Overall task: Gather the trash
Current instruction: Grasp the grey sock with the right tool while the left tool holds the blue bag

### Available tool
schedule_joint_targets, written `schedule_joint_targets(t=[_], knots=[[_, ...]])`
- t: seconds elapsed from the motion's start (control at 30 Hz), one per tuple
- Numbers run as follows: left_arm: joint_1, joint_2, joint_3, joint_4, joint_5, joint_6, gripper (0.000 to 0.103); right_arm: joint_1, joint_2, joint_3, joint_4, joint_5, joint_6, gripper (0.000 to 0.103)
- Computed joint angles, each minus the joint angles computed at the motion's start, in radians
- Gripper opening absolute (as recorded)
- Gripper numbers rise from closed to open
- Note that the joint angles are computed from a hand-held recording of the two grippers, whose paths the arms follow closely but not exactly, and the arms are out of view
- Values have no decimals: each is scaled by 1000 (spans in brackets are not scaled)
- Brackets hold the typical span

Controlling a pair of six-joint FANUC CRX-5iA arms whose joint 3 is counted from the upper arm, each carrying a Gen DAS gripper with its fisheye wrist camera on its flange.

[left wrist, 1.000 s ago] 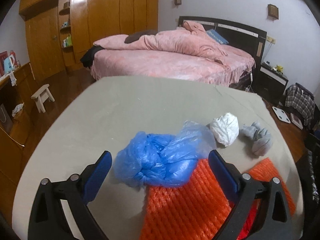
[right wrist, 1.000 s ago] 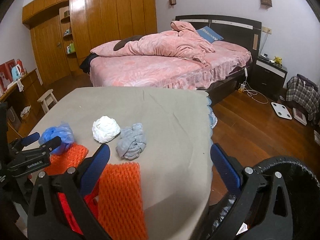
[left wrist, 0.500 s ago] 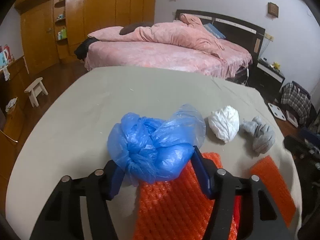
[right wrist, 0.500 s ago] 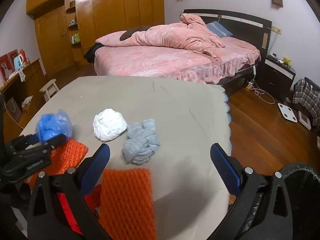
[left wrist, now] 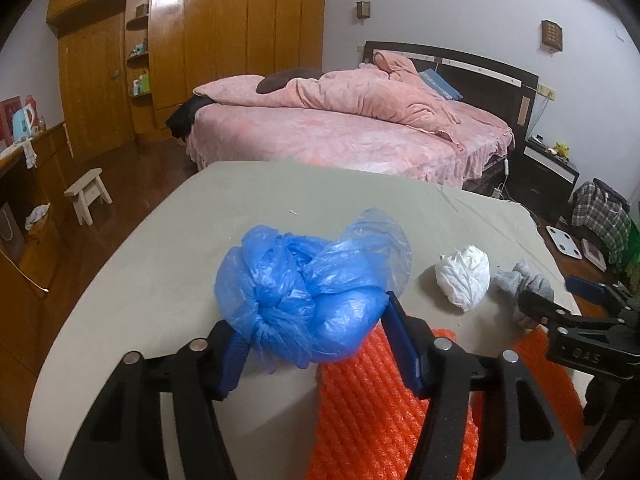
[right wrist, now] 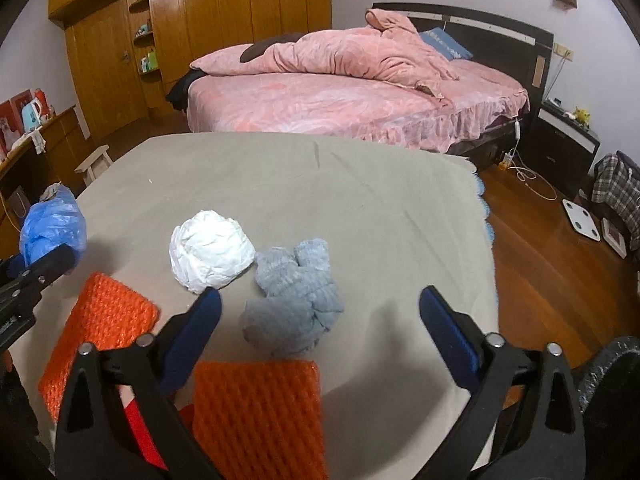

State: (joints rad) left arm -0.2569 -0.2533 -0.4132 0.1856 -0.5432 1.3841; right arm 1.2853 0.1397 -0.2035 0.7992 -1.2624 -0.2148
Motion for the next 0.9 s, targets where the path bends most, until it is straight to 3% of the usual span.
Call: schedule_joint_targets(t=[0.03, 0.1, 0.2, 0.23, 0.4, 0.9], knots=[[-1, 0, 0, -3, 1, 3, 61, -4, 1, 3, -10, 9, 12, 75], [-2, 0, 2, -9, -1, 9, 61, -14, -3, 6, -43, 44, 31, 69], [-5, -3, 3, -17, -8, 17, 61, -25, -19, -7, -69, 100, 52, 48], [-8, -7, 3, -23, -10, 24, 61, -26, -20, -6, -74, 105, 58, 46], [-17, -27, 6, -49, -18, 46, 61, -18, -41, -21, -56, 123, 49, 44], [-101, -107, 40, -134, -54, 143, 61, 111, -122, -32, 56, -31, -68, 44]])
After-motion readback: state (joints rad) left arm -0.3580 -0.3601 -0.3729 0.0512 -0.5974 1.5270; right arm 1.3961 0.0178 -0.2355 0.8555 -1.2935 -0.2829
